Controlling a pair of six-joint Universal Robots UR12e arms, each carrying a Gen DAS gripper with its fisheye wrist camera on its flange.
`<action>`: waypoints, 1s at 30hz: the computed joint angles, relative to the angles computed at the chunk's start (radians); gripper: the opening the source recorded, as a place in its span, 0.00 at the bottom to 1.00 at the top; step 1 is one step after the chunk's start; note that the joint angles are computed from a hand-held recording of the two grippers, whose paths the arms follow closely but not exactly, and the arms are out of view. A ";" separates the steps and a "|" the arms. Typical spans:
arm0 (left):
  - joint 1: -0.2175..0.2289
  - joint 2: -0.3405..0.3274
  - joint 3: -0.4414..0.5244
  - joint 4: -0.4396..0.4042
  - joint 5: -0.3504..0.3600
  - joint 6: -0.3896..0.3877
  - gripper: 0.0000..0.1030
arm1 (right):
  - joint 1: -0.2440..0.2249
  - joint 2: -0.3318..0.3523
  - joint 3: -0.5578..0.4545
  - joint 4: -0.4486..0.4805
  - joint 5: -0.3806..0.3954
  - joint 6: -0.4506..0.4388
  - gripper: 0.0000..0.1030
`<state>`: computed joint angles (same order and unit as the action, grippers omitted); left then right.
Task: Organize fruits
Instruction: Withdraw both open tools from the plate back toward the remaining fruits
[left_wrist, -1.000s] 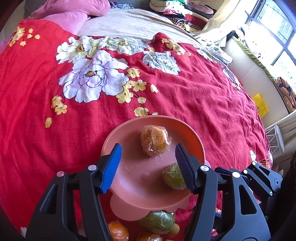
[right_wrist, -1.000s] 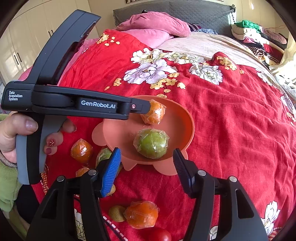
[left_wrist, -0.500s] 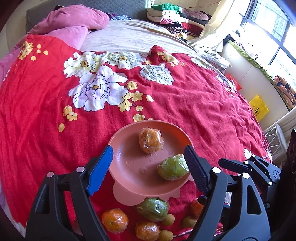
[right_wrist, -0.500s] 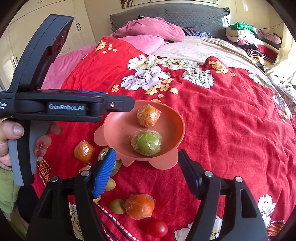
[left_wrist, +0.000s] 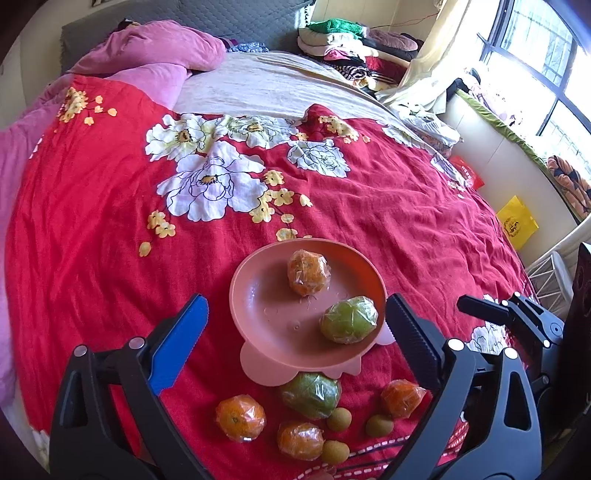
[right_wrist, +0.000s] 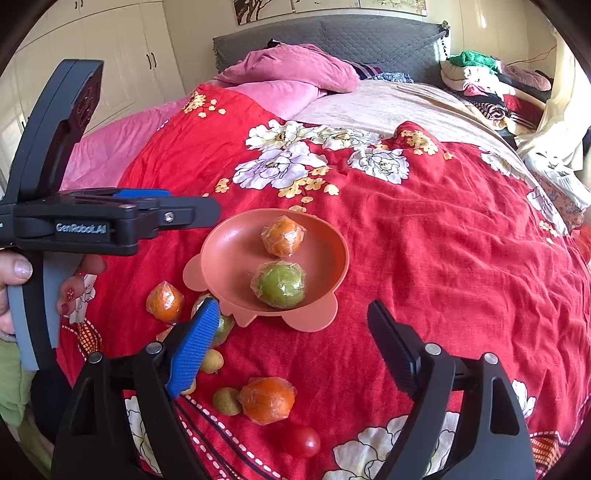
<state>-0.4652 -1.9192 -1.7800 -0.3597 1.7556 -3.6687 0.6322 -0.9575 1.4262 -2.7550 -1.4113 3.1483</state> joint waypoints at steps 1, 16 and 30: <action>-0.002 0.004 -0.005 0.002 0.004 0.001 0.89 | 0.000 -0.001 0.002 -0.002 -0.002 0.001 0.82; -0.027 0.044 -0.072 0.009 0.047 -0.010 0.90 | -0.001 -0.029 0.048 -0.009 -0.019 -0.007 0.87; -0.040 0.058 -0.128 -0.045 0.012 -0.043 0.90 | 0.004 -0.042 0.082 0.009 -0.025 -0.023 0.88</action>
<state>-0.5050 -1.8614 -1.9082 -0.4042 1.7680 -3.7116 0.6360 -0.9996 1.5085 -2.7457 -1.4359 3.1250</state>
